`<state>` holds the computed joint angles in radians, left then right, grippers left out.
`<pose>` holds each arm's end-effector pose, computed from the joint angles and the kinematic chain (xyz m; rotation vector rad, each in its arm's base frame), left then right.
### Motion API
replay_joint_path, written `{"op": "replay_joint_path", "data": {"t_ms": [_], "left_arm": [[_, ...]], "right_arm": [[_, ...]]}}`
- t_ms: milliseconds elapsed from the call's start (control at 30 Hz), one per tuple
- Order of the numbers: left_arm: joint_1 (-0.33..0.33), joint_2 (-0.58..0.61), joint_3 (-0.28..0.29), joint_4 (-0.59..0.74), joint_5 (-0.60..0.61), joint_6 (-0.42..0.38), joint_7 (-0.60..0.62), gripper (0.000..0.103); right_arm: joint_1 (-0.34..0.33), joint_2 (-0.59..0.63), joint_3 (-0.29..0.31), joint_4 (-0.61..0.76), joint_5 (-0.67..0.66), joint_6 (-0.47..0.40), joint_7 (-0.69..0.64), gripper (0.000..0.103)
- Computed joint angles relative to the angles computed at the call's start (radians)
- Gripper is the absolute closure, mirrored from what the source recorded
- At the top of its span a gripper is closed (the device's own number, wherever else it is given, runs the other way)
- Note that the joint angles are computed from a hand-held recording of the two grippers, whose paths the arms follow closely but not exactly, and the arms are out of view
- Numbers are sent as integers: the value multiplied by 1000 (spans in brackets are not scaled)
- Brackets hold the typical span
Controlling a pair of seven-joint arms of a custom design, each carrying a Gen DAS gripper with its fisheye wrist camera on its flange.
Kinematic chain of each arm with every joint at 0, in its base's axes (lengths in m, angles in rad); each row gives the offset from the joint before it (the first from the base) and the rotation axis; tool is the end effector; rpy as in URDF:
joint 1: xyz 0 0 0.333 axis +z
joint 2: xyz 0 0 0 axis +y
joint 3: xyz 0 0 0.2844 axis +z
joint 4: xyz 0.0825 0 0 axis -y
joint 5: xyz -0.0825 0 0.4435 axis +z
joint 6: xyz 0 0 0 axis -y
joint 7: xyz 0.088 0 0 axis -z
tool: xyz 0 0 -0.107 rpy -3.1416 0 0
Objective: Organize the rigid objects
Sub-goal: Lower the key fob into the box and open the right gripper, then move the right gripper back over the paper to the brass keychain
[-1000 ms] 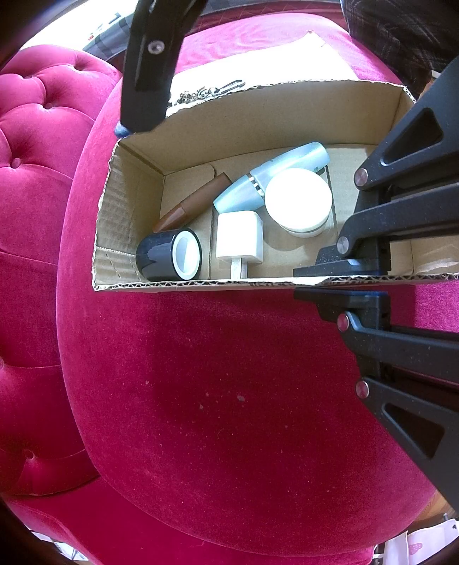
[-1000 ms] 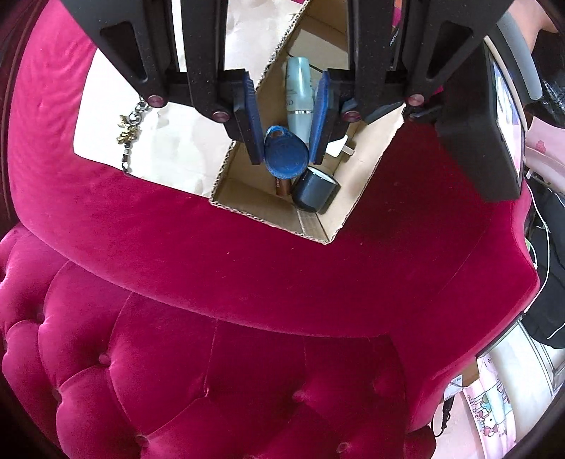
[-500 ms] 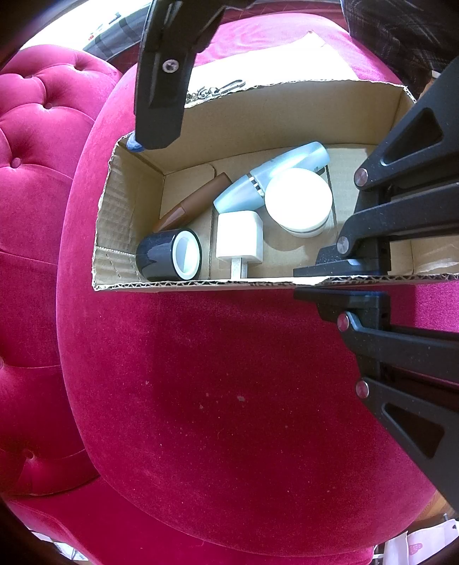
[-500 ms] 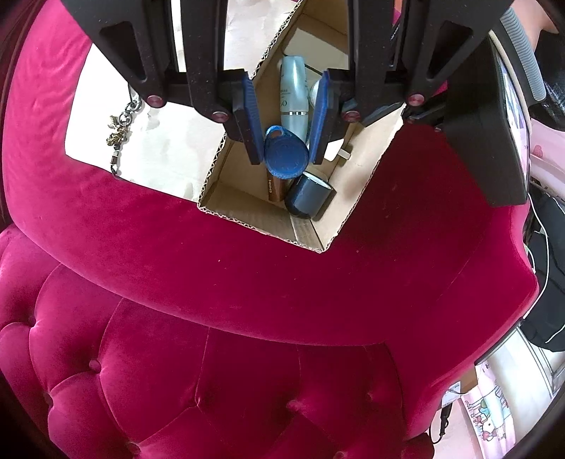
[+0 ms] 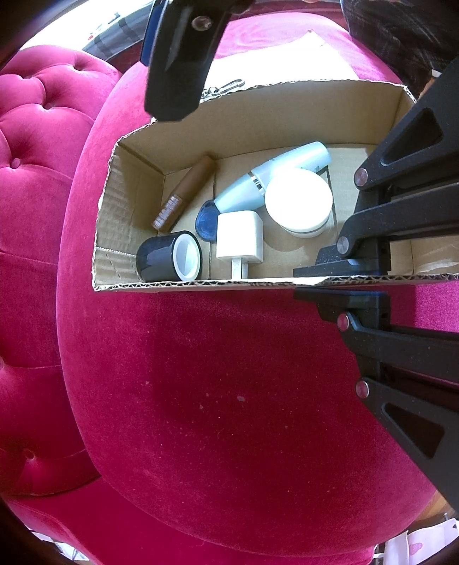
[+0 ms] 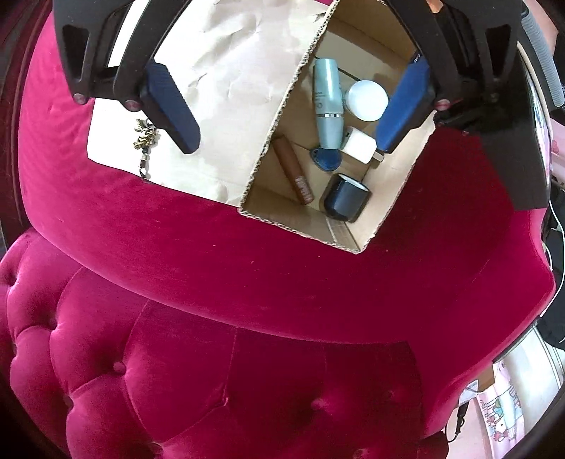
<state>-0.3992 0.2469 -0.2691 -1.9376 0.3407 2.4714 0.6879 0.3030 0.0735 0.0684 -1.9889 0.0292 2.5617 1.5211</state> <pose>0.5318 -0.4146 0.3286 -2.0613 2.0693 -0.4375 0.6168 0.2392 0.4223 -2.2471 1.4908 -0.3724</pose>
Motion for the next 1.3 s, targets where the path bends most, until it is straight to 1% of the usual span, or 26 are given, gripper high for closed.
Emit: {"op": "replay_joint_path", "data": {"t_ms": [300, 800, 933, 1033, 1167, 1300], "left_arm": [[-3, 5, 0, 7, 4, -5, -3, 99], [-3, 5, 0, 7, 4, -5, -1, 99], [-4, 5, 1, 7, 6, -5, -2, 99], [-4, 6, 1, 8, 7, -6, -1, 99], [-4, 7, 0, 13, 4, -9, -1, 99], [-3, 7, 0, 10, 3, -5, 1, 99]], "right_arm": [[-17, -20, -10, -18, 0, 13, -2, 1], [-86, -35, -50, -64, -92, 17, 93, 1], [-101, -27, -56, -78, -105, 31, 108, 1], [-111, -12, -61, -77, -91, 39, 101, 1], [-122, 17, -67, -73, -60, 53, 91, 1], [-125, 57, -77, -56, -63, 62, 105, 1]]}}
